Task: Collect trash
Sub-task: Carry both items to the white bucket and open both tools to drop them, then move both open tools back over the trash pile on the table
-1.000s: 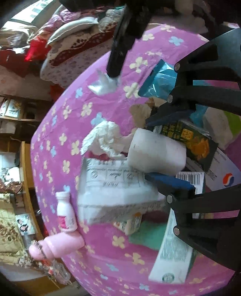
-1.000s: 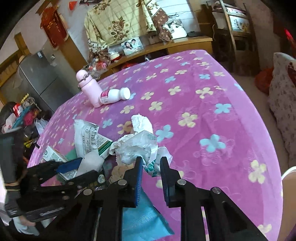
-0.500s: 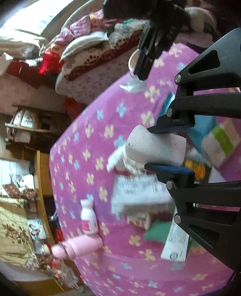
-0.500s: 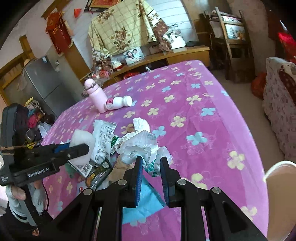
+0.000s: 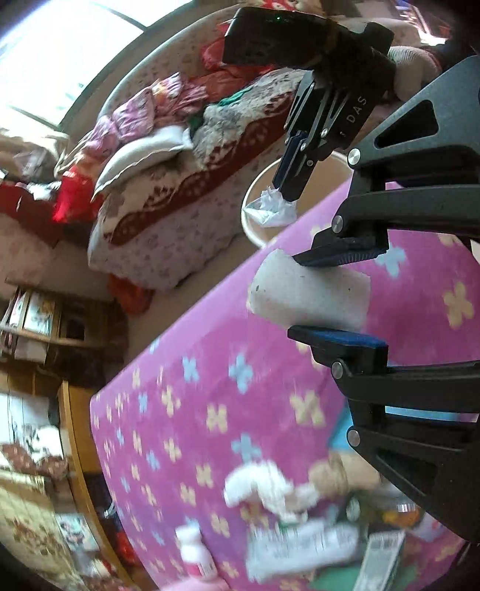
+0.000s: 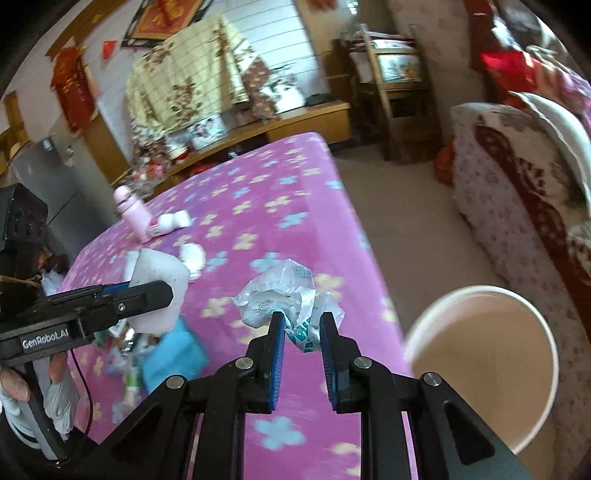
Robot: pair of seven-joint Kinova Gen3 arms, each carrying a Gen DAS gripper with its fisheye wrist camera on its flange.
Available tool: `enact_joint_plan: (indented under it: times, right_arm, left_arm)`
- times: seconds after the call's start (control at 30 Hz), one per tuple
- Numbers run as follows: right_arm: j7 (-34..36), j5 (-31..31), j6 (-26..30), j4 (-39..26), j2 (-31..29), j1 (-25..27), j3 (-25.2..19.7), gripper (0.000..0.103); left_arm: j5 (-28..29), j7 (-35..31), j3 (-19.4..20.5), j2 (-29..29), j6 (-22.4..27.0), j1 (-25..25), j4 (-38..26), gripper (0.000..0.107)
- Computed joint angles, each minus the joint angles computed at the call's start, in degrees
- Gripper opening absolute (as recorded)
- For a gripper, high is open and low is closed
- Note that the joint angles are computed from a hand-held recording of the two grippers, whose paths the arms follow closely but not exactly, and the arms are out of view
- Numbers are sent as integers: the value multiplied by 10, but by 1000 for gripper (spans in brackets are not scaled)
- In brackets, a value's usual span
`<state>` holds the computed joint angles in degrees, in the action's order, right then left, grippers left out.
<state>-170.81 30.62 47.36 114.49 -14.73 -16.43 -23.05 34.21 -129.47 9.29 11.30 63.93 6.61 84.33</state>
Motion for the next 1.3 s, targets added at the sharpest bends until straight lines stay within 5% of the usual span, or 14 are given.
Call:
enact_joint_plan:
  times: [0.4,0.73,0.8,0.87,0.9,1.3]
  right_arm:
    - [51,-75,37,84,-105,69,29,18]
    - [106,-123,37,135,-148,141,49,18]
    - [103,-117,46,135,-143,160,33,25]
    - [82,-105,54,135,-142,180,11,58]
    - [77,-102,50,139,-146,182,10,62]
    - [75,-111,40,137,-144,183,-1,63]
  left_arm:
    - [-76,98,43,26,-80,126,1,31]
    - [-81,127,66,54,-109,159,-4,40]
    - [-58,116,73,63,-97,148,-8,55]
    - [-39,109,76,72,-82,140,-14,63]
    - [-31,107,76,74,-79,138,-15,63]
    - [-66,125,54,39,-106,141,13,63]
